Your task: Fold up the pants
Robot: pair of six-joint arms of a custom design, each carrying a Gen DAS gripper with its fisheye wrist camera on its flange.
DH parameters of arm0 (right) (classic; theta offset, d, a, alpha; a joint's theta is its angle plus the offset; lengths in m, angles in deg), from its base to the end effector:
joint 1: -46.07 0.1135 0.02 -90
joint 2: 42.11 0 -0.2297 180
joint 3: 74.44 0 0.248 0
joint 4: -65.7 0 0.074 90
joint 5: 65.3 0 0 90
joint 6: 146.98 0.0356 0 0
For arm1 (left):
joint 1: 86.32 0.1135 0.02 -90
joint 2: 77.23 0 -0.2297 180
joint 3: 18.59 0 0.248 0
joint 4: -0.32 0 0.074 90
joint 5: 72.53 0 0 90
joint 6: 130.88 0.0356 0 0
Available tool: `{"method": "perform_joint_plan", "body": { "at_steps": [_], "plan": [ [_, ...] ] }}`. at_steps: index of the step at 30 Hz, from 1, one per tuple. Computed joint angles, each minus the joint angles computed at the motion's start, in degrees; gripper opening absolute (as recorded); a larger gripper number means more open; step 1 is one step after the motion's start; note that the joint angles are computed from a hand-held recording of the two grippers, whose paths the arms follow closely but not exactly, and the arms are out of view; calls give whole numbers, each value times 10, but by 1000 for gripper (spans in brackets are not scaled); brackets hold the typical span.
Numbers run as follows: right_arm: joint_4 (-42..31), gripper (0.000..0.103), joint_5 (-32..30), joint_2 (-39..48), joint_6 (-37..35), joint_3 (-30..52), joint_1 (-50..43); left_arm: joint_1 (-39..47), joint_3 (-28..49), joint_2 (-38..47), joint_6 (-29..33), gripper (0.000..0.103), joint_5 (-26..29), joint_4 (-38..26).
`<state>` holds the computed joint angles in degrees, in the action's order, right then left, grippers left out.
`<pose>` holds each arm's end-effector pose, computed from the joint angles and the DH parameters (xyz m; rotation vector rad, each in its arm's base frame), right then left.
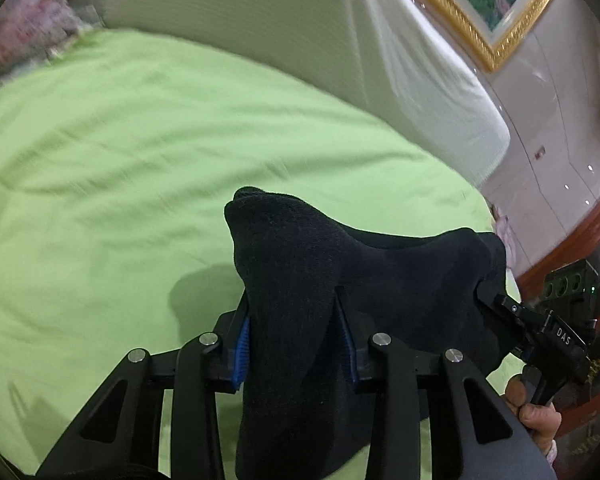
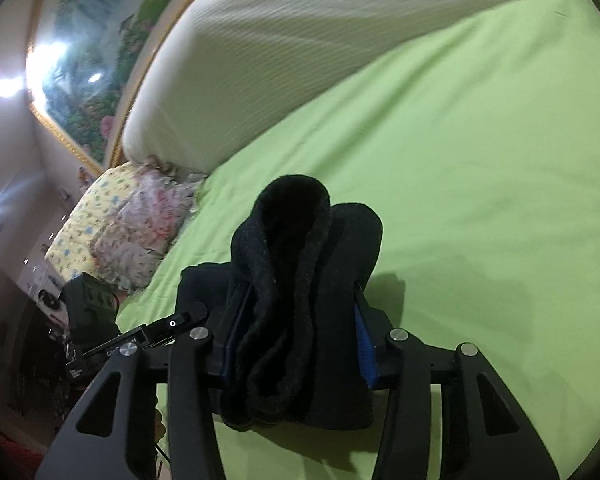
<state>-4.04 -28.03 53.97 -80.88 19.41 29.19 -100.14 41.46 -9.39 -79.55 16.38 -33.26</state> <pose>0.3161 -0.0663 0.2414 -0.3308 2.3516 0.9690 0.2539 -0.0618 0.2202 -0.5121 2.2777 -0.4465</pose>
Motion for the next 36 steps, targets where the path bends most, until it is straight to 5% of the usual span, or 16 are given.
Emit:
{"method": "perform_joint_plan", "body": {
  "at_steps": [8, 17, 26, 36],
  "plan": [
    [102, 47, 18, 24, 106, 8, 137, 131, 0, -87, 54, 36, 25, -79],
    [177, 51, 88, 75, 163, 8, 221, 248, -22, -62, 97, 38, 77, -64],
    [206, 71, 171, 71, 134, -19, 197, 208, -38, -45, 104, 68, -3, -58],
    [270, 74, 203, -3, 97, -104, 197, 151, -76, -113, 91, 75, -80, -89]
  ]
}}
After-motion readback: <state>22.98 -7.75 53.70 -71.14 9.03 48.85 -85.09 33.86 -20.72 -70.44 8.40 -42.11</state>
